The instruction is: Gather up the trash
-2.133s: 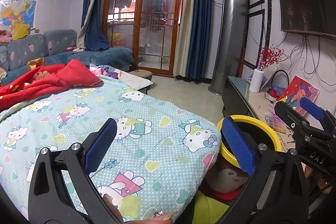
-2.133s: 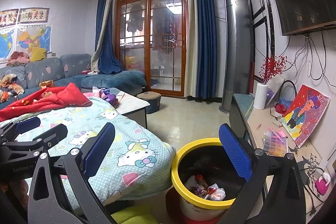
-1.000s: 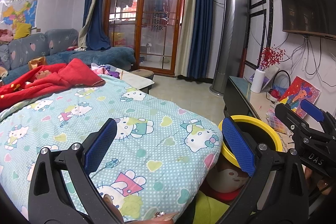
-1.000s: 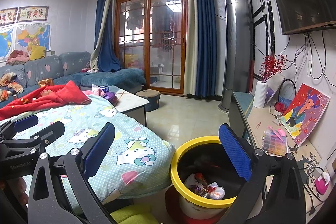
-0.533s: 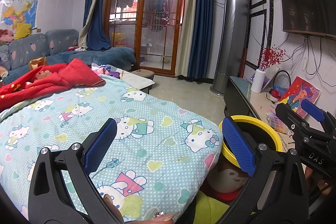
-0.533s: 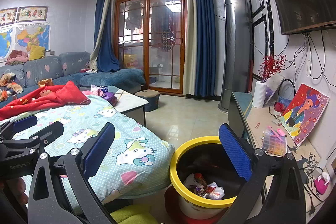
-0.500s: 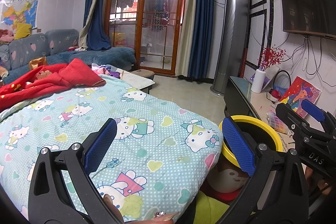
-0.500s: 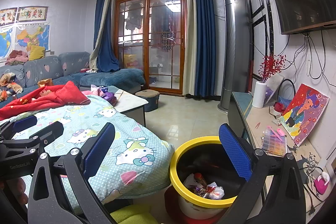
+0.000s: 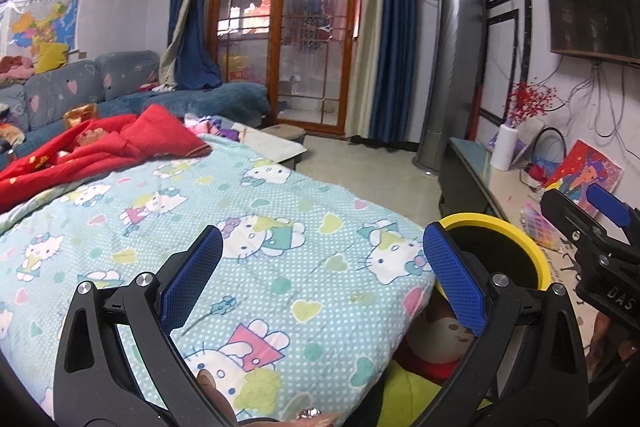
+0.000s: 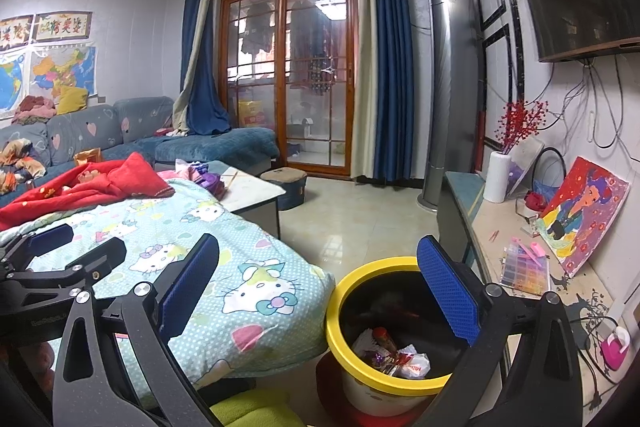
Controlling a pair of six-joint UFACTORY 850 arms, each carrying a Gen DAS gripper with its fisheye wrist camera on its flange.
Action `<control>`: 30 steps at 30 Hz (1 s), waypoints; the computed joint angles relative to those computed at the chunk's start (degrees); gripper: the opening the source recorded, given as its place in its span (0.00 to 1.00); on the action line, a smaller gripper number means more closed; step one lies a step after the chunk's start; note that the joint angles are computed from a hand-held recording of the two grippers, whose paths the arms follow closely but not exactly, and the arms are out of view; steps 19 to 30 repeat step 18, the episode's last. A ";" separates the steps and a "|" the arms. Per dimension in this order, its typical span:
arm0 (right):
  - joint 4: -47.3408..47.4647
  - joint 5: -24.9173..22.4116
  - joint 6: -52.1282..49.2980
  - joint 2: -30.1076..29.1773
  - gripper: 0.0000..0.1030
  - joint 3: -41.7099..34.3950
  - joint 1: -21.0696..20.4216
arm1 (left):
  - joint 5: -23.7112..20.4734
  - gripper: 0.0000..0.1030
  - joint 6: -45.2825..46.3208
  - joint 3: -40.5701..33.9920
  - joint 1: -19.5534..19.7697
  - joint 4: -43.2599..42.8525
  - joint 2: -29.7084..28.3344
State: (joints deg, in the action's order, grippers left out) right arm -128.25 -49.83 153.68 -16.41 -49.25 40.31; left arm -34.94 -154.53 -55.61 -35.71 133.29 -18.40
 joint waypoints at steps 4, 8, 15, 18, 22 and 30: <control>-3.44 5.40 0.36 -0.64 0.94 -2.47 -0.38 | 2.00 0.89 -2.04 1.49 1.73 -0.62 1.90; -11.88 16.95 2.12 -4.29 0.94 -10.16 0.34 | 4.93 0.89 -0.25 5.75 6.67 -5.64 7.09; -27.49 48.95 1.73 -25.26 0.94 -42.29 8.87 | 4.41 0.89 16.94 19.22 24.94 -30.25 19.95; -31.83 58.23 5.09 -32.26 0.94 -52.94 10.72 | 4.93 0.89 26.40 21.43 33.27 -43.70 20.21; -31.83 58.23 5.09 -32.26 0.94 -52.94 10.72 | 4.93 0.89 26.40 21.43 33.27 -43.70 20.21; -31.83 58.23 5.09 -32.26 0.94 -52.94 10.72 | 4.93 0.89 26.40 21.43 33.27 -43.70 20.21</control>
